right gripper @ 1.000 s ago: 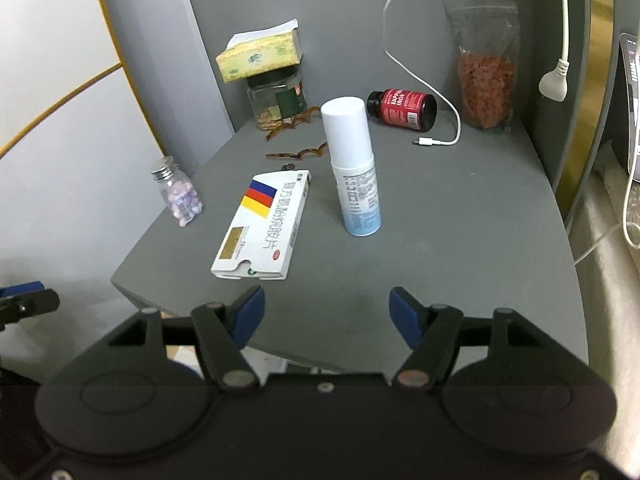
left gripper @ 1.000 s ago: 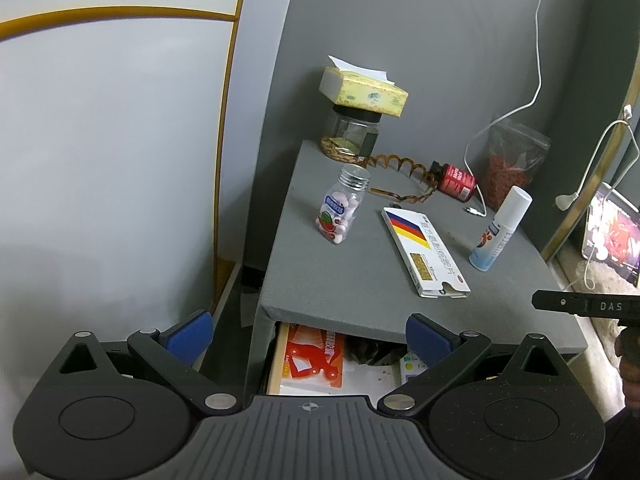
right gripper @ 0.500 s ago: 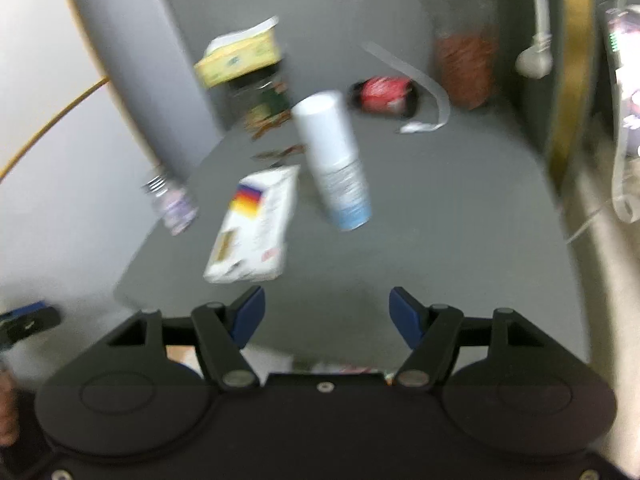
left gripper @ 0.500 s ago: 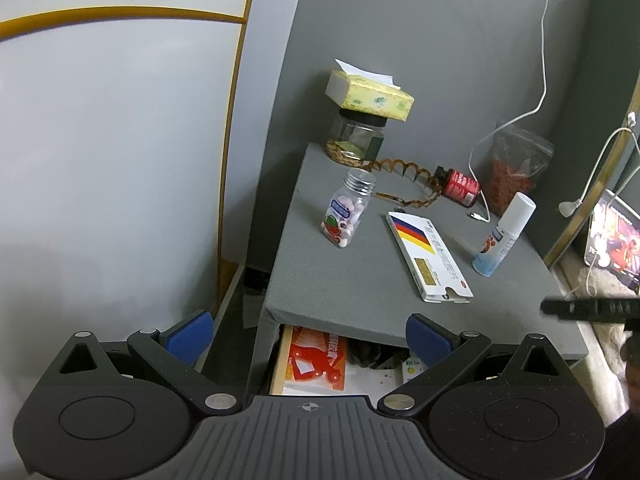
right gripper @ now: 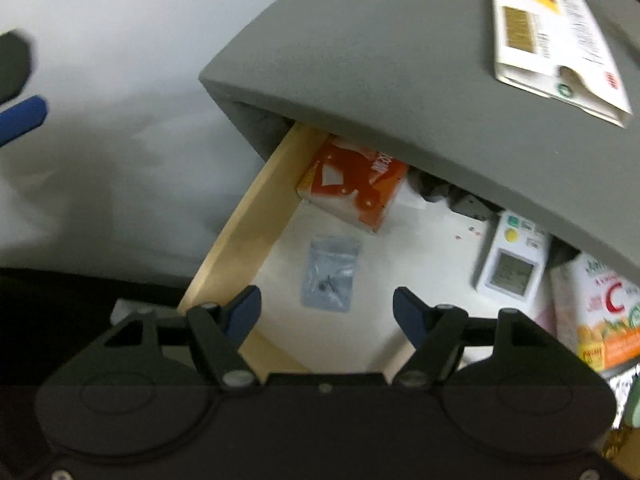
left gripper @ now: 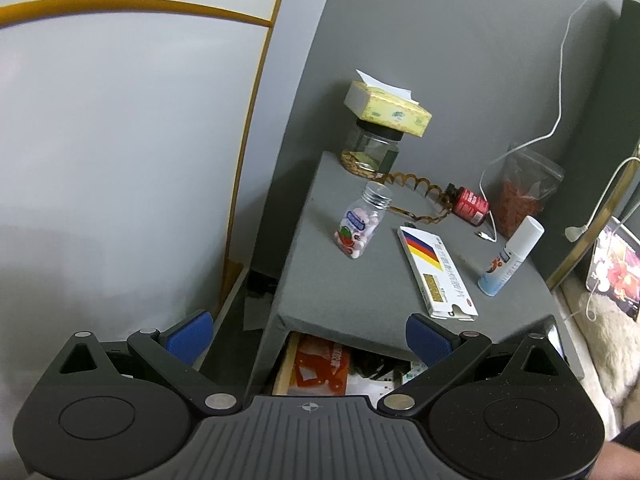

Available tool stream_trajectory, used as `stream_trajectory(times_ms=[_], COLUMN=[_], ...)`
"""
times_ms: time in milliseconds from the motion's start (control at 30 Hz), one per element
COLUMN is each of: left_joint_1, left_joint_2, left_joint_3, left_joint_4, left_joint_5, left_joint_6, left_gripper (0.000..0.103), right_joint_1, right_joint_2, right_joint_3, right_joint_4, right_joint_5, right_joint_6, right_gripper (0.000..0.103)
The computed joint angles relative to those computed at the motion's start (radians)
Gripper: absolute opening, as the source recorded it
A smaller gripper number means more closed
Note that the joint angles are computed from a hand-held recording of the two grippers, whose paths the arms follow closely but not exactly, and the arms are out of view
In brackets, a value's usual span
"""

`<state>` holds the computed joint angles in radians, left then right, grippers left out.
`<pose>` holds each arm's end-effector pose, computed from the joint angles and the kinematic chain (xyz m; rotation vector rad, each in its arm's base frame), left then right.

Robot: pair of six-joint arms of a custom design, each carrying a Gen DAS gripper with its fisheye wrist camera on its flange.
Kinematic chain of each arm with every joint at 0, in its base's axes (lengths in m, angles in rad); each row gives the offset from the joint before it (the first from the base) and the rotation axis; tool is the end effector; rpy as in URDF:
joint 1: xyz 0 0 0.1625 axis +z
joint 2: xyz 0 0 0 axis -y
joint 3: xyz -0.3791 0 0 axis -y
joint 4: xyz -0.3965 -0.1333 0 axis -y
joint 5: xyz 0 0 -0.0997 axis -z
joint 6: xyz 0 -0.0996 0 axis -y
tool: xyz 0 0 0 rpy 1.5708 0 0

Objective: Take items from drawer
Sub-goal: 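Reach the right tool back into the open drawer, then grasp the beige glasses case edge with the right tool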

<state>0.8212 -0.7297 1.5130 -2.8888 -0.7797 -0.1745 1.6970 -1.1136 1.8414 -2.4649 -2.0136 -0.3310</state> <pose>-0.3173 -0.6405 0.1260 0.4272 2.4351 -1.0595 0.1625 -0.5606 0.1667 0.5585 -2.6221 0.1606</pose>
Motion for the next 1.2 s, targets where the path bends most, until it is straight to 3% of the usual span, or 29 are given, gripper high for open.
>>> stream_trajectory(times_ms=[233,400,533,633,733,800,867,967,1067,1200], left_joint_1=[0.005,0.003,0.003,0.004,0.004,0.004,0.004,0.004,0.004,0.003], left_joint_2=[-0.012,-0.01,-0.01,-0.01,-0.01,-0.011,-0.012,-0.011,-0.011,-0.01], left_joint_3=[0.005,0.003,0.002,0.001,0.001,0.003,0.004,0.002,0.001,0.002], left_joint_4=[-0.022,-0.02,-0.014,-0.013,-0.012,-0.011,-0.011,-0.011,-0.009,-0.008], left_joint_5=[-0.031,-0.035,-0.03,-0.031,-0.032,-0.033,-0.033,-0.033,-0.033,-0.033], left_joint_6=[-0.01,-0.009,-0.013,-0.016,-0.015,-0.014,-0.011,-0.014,-0.016,-0.011], left_gripper=[0.101,0.101,0.101,0.101,0.101,0.101,0.101,0.101,0.101,0.101], right_joint_1=[-0.04,-0.093,-0.109,-0.106,-0.095,-0.085,-0.086,-0.096,-0.087,-0.083], right_joint_2=[-0.012,0.024,0.065,0.069,0.069,0.056,0.05,0.049,0.079,0.101], right_joint_3=[-0.102,-0.189,-0.202,-0.182,-0.183,-0.199,-0.233,-0.32,-0.368,-0.36], right_joint_4=[0.284,0.49,0.524,0.485,0.498,0.522,0.575,0.717,0.846,0.826], right_joint_5=[-0.136,-0.143,-0.185,-0.199,-0.216,-0.224,-0.193,-0.105,-0.114,-0.144], right_joint_6=[-0.134,-0.14,-0.136,-0.142,-0.152,-0.192,-0.189,-0.173,-0.17,-0.168], right_gripper=[0.077,0.077,0.078,0.08,0.067,0.046,0.036,0.034,0.033,0.031])
